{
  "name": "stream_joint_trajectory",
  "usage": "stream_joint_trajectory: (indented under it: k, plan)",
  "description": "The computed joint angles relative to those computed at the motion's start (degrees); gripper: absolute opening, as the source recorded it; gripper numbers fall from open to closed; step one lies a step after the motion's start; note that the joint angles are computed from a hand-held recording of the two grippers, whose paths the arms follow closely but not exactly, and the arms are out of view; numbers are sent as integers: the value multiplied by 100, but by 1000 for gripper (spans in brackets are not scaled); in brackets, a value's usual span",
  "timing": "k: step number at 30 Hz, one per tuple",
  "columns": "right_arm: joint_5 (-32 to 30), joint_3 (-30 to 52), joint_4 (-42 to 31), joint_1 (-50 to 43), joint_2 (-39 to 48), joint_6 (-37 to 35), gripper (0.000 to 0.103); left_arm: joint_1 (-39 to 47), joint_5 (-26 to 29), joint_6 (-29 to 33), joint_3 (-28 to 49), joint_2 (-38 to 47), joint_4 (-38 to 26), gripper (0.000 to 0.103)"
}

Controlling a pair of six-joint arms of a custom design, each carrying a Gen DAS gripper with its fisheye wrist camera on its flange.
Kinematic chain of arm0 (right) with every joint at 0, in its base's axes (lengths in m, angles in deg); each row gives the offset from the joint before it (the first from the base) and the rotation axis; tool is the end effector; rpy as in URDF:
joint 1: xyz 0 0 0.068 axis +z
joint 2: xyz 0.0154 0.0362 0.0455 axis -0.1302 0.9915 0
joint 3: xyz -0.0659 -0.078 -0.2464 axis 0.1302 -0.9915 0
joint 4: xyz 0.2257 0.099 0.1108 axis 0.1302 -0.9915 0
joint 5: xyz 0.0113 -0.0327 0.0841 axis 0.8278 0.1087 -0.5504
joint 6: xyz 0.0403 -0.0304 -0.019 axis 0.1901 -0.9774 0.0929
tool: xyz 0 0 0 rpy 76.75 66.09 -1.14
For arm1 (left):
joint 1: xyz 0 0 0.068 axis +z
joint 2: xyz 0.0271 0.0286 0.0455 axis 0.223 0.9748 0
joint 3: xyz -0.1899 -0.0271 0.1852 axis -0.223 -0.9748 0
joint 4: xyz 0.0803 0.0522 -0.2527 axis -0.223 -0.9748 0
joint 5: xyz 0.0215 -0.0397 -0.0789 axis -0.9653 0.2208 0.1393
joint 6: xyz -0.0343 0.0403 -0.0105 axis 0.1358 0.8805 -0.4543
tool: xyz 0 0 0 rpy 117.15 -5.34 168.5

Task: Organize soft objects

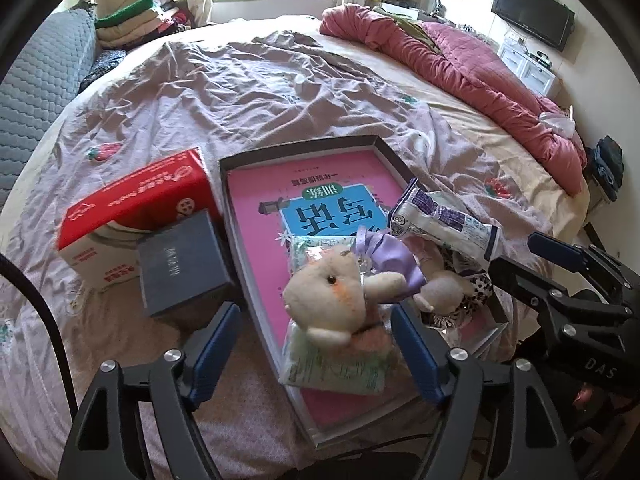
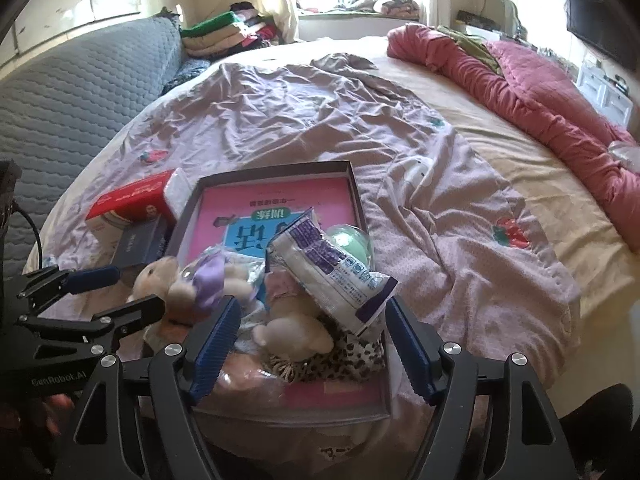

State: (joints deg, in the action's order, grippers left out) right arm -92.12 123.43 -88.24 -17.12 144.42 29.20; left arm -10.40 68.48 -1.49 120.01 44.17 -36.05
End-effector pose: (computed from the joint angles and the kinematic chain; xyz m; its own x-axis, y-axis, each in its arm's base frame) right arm 0.2621 -0.0392 0.2897 -0.7869 0.0654 -0.6136 0.0236 0.9968 0.0760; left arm 0.3105 -0.1375 0.2809 -0.8131 0.2651 -0.5183 0.3796 0.9164 -0.1268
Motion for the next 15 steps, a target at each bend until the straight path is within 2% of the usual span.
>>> stream_joint_trajectory:
  k: [6,15]
  plan:
    - [64,-169,-163,193,-660,104,77,-28,-223,-97,-293,-631,-94,83]
    - [591,-439,-704,812,-1800,663,79,-143,-623,-253,-895,-1609,-432,84]
